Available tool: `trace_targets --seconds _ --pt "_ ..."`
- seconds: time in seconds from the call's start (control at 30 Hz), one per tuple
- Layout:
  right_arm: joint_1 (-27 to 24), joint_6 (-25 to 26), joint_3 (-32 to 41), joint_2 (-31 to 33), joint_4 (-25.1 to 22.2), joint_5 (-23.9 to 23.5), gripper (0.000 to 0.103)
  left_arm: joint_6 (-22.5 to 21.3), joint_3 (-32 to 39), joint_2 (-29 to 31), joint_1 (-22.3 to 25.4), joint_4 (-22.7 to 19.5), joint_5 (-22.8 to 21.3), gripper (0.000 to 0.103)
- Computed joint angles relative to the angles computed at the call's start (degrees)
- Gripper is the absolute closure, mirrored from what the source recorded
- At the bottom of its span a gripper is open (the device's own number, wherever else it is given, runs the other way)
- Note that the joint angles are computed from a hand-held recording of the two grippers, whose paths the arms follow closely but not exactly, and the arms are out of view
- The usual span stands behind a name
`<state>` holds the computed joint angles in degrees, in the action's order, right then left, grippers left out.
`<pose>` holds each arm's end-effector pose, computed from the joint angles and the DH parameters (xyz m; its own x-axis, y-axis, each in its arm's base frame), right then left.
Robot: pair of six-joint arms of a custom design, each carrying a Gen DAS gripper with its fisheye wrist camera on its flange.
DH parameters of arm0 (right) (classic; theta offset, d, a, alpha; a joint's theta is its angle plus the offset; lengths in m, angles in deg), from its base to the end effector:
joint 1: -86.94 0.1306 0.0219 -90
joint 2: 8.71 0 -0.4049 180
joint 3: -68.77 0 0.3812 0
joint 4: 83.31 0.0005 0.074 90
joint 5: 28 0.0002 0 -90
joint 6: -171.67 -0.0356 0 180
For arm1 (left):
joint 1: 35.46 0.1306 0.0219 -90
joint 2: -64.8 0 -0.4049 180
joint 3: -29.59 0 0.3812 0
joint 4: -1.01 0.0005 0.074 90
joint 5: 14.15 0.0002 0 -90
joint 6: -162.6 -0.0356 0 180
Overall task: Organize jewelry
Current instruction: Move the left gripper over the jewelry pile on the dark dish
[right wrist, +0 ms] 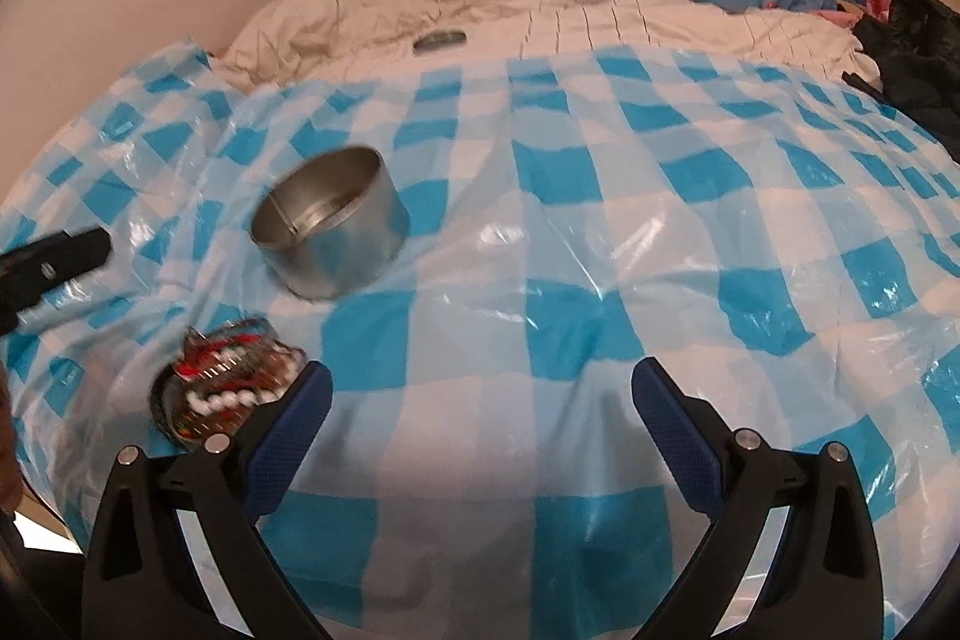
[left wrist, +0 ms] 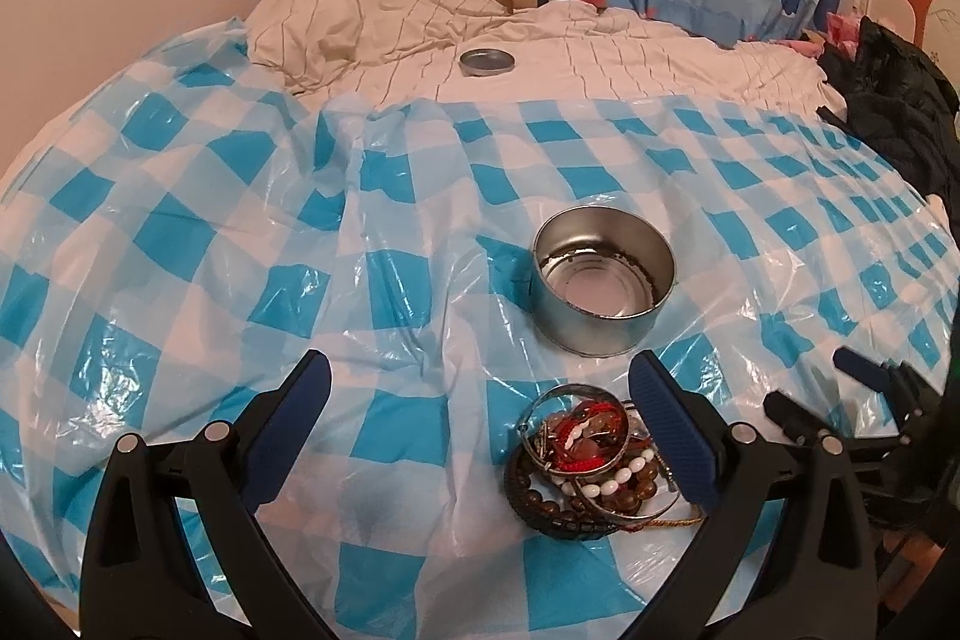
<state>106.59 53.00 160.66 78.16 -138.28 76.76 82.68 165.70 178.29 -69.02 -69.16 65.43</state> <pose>0.4262 0.1420 0.4851 -0.7145 0.2375 -0.6581 0.1960 0.9709 0.1376 0.5104 -0.3315 0.5680 -0.6827 0.2463 -0.6879 0.3275 0.9447 0.0133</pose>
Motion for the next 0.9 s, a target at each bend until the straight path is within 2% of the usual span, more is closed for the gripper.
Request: trace_targets --seconds 0.1,0.2,0.3,0.4,0.53,0.7,0.8,0.9 --pt "-0.1 0.1 1.0 1.1 -3.3 1.3 0.007 1.2 1.0 0.5 -0.1 -0.4 2.3 0.007" --pt "0.5 1.9 0.1 0.5 -2.1 3.8 0.007 1.9 2.4 1.4 -0.2 -1.4 4.1 0.007" --pt "0.6 6.3 -1.3 -0.9 0.9 1.5 0.007 2.3 3.1 1.8 -0.4 -2.1 4.9 0.007" --pt "1.0 9.4 -1.6 -1.4 1.6 -0.1 0.007 2.6 3.2 1.7 0.0 -2.4 5.1 0.007" --pt "0.8 10.6 -1.6 -1.8 2.2 -3.1 0.007 4.8 2.6 1.1 2.0 -2.7 4.4 0.007" --pt "2.1 12.8 -0.8 -1.5 2.6 -2.6 0.007 8.5 1.2 0.5 5.2 -3.8 4.3 0.008" --pt "2.9 13.8 -0.4 -1.3 2.6 -2.2 0.007 8.3 -0.1 0.1 6.0 -3.4 4.9 0.008" --pt "3.3 14.1 0.0 -0.9 2.3 -2.6 0.007 6.1 -0.1 0.6 5.9 -4.2 6.9 0.008"
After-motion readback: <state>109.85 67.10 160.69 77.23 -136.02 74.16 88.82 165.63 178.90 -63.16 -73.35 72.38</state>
